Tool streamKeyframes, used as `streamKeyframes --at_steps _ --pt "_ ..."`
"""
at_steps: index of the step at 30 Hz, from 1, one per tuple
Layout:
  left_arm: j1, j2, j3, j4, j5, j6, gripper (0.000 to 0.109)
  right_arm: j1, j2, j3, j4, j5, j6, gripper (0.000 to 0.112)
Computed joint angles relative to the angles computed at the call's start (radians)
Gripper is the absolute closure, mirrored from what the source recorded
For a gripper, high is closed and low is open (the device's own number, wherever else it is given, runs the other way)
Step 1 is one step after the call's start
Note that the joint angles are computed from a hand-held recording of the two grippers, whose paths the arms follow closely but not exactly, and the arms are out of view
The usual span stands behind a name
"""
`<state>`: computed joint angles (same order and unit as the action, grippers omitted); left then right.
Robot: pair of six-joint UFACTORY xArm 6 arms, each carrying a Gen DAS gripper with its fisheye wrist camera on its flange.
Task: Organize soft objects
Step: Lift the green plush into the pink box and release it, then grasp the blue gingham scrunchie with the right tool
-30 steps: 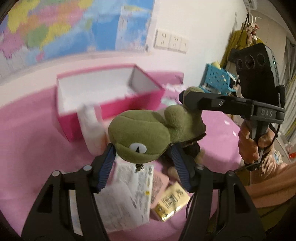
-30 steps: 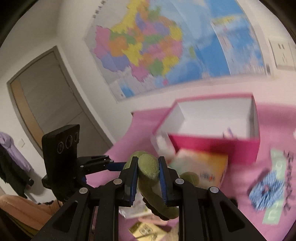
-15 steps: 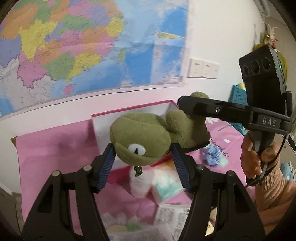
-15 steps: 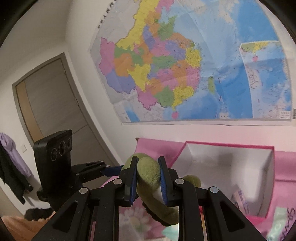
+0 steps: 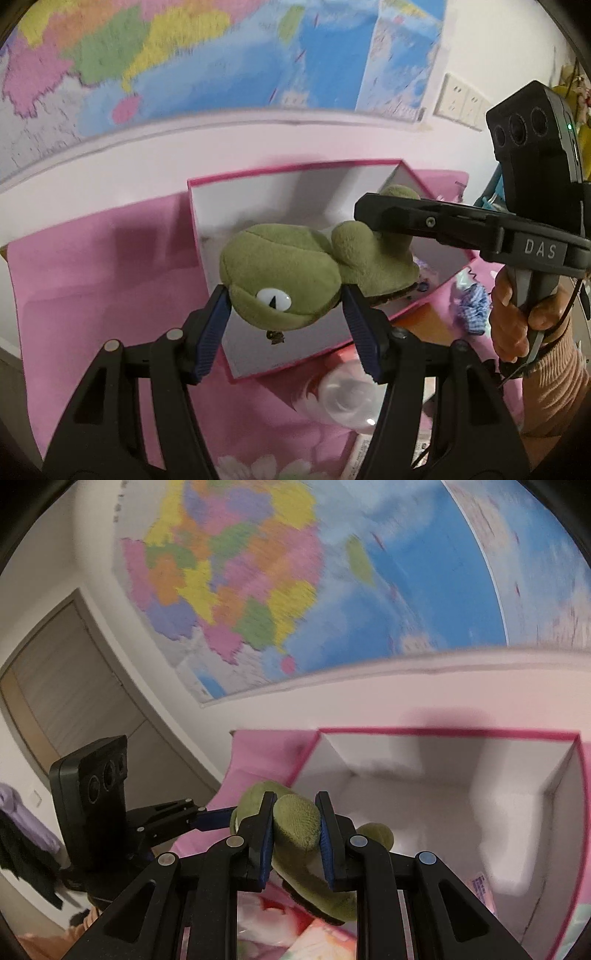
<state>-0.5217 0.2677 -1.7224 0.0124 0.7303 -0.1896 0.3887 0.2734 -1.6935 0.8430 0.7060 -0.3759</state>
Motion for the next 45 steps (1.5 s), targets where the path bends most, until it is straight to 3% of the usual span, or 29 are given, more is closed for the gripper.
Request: streamKeyframes --at_steps 5,8,10,15,22,26,29,31,41,45 --pt "0.003 0.031 -0.026 0.012 0.017 -0.018 0.045 -0.009 0.064 -0.044 -0.043 0.054 0.059 0.088" --pt "0.002 0.025 -0.015 0.049 0.006 -0.052 0.045 -0.005 0.090 -0.060 -0.134 0.061 0.145 0.079" --pt "0.000 0.003 0.011 0.083 -0.011 -0.082 0.045 -0.011 0.084 -0.063 -0.196 0.091 0.215 0.079" --pt "-0.004 -0.085 0.120 0.168 -0.101 -0.181 0.045 -0.020 -0.020 0.031 -0.183 0.036 0.192 0.078" --pt "-0.050 -0.262 0.319 0.215 -0.266 -0.184 0.043 -0.025 -0.245 0.201 -0.207 -0.007 0.162 0.067" --pt "-0.104 -0.310 0.379 0.152 -0.302 -0.110 0.038 -0.029 -0.374 0.305 -0.227 -0.021 0.153 0.062" --pt "-0.145 -0.323 0.406 0.025 -0.297 0.005 0.038 -0.044 -0.472 0.400 -0.270 -0.024 0.171 0.058" --pt "-0.170 -0.323 0.419 -0.076 -0.287 0.089 0.038 -0.050 -0.524 0.461 -0.346 -0.027 0.218 0.057" --pt "-0.256 -0.200 0.331 -0.198 -0.201 0.181 0.038 -0.170 -0.630 0.691 -0.739 0.021 0.525 0.057" --pt "-0.275 -0.121 0.245 -0.223 -0.152 0.199 0.038 -0.234 -0.626 0.741 -0.644 0.017 0.476 0.057"
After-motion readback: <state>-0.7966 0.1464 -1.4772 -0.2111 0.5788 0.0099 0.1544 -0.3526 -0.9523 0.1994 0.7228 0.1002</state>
